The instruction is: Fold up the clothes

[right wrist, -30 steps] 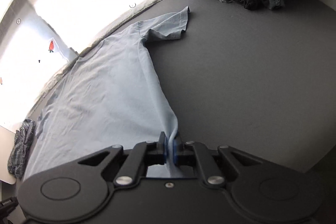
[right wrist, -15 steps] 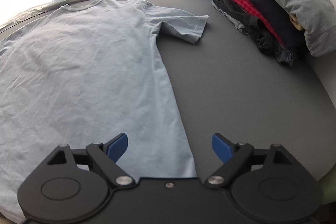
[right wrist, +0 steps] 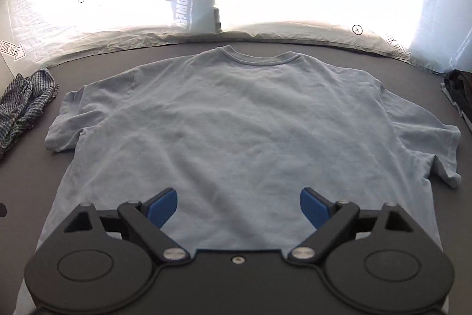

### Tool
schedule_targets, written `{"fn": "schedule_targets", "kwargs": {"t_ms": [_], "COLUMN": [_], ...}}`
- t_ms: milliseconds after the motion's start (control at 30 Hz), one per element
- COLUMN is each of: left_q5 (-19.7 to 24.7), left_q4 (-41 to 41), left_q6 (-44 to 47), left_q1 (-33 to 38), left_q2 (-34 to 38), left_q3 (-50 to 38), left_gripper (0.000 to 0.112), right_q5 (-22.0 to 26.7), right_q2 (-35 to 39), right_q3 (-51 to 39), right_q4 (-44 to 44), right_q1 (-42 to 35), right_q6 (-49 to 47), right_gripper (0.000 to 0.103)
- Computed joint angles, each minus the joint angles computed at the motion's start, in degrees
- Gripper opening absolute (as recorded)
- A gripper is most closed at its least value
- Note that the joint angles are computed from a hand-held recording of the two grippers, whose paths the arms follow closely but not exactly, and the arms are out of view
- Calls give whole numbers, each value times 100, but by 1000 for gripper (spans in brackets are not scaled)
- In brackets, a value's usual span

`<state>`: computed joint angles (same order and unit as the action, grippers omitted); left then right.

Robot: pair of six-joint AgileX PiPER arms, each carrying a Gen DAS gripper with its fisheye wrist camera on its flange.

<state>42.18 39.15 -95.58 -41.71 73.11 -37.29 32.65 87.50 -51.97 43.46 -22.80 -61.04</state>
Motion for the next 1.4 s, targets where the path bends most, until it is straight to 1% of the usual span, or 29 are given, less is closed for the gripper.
{"fn": "schedule_targets", "kwargs": {"t_ms": [33, 100, 133, 167, 200, 233, 267, 300, 400, 500, 567, 633, 733, 800, 867, 933, 967, 1000, 1033, 1100, 1133, 1200, 1267, 1400], "left_q5": [-238, -571, -752, -1049, -1255, -1477, -1659, -1687, -1532, -1463, -1427, -1380, -1339, -1312, -1493, -1446, -1411, -1390, -1349, -1277, -1268, -1338, -1326, -1049], "left_q4": [-204, -564, -794, -1123, -1355, -1765, -2209, -2513, -2987, -3354, -3486, -3445, -3431, -3751, -3925, -3673, -3396, -3210, -2970, -2786, -2827, -3167, -3233, -2536], "left_q6": [380, 950, 1288, 1769, 2104, 2668, 3241, 3666, 4458, 4972, 5219, 5358, 5597, 5949, 6110, 5886, 5662, 5504, 5317, 5226, 5252, 5467, 5425, 4705], "left_q1": [463, 1194, 1602, 2102, 2388, 2784, 3145, 3384, 3869, 4224, 4410, 4534, 4689, 4832, 4887, 4813, 4719, 4655, 4567, 4489, 4482, 4517, 4461, 3951], "left_q2": [98, 255, 358, 478, 550, 702, 872, 1055, 1591, 1907, 2066, 2222, 2490, 2664, 2691, 2741, 2762, 2777, 2798, 2839, 2820, 2717, 2599, 2320], "left_q3": [-84, -236, -327, -410, -444, -548, -672, -835, -1362, -1685, -1861, -2029, -2254, -2366, -2310, -2363, -2387, -2400, -2417, -2461, -2450, -2357, -2295, -2276], "left_gripper": [88, 89, 91, 94, 95, 97, 98, 98, 99, 99, 99, 99, 99, 99, 103, 103, 103, 103, 103, 103, 103, 103, 103, 103], "right_q5": [-53, -92, -99, -141, -125, -78, -60, -27, -2, 26, 46, 43, -6, -1, 86, 235, 164, 140, 118, -220, -378, -769, -1016, -1341], "right_q2": [147, 585, 826, 1095, 1364, 1649, 1853, 2065, 2566, 3047, 3361, 3622, 4025, 4245, 4463, 4663, 4676, 4643, 4610, 4329, 4194, 3812, 3414, 2617], "right_q3": [-154, -626, -895, -1187, -1522, -1895, -2175, -2477, -3178, -3817, -4211, -4520, -5012, -5289, -5586, -5885, -5860, -5820, -5779, -5352, -5153, -4645, -4181, -3287], "right_q4": [-15, -73, -105, -184, -307, -425, -503, -580, -660, -883, -1186, -1521, -2248, -2656, -3205, -3804, -3931, -3836, -3733, -3456, -3294, -3120, -2584, -1384], "right_q1": [313, 1019, 1352, 1719, 2030, 2314, 2550, 2771, 3361, 3920, 4232, 4457, 4759, 4892, 5013, 5143, 5153, 5119, 5084, 4987, 4937, 4853, 4646, 4045], "right_q6": [275, 886, 1164, 1513, 1913, 2295, 2597, 2888, 3339, 3569, 3784, 4091, 4797, 5162, 5613, 6043, 6078, 5987, 5890, 5656, 5515, 5318, 4831, 3581], "right_gripper": [84, 73, 70, 62, 56, 54, 47, 41, 40, 39, 39, 39, 39, 40, 40, 37, 25, 8, 5, 4, 4, 4, 4, 4]}}
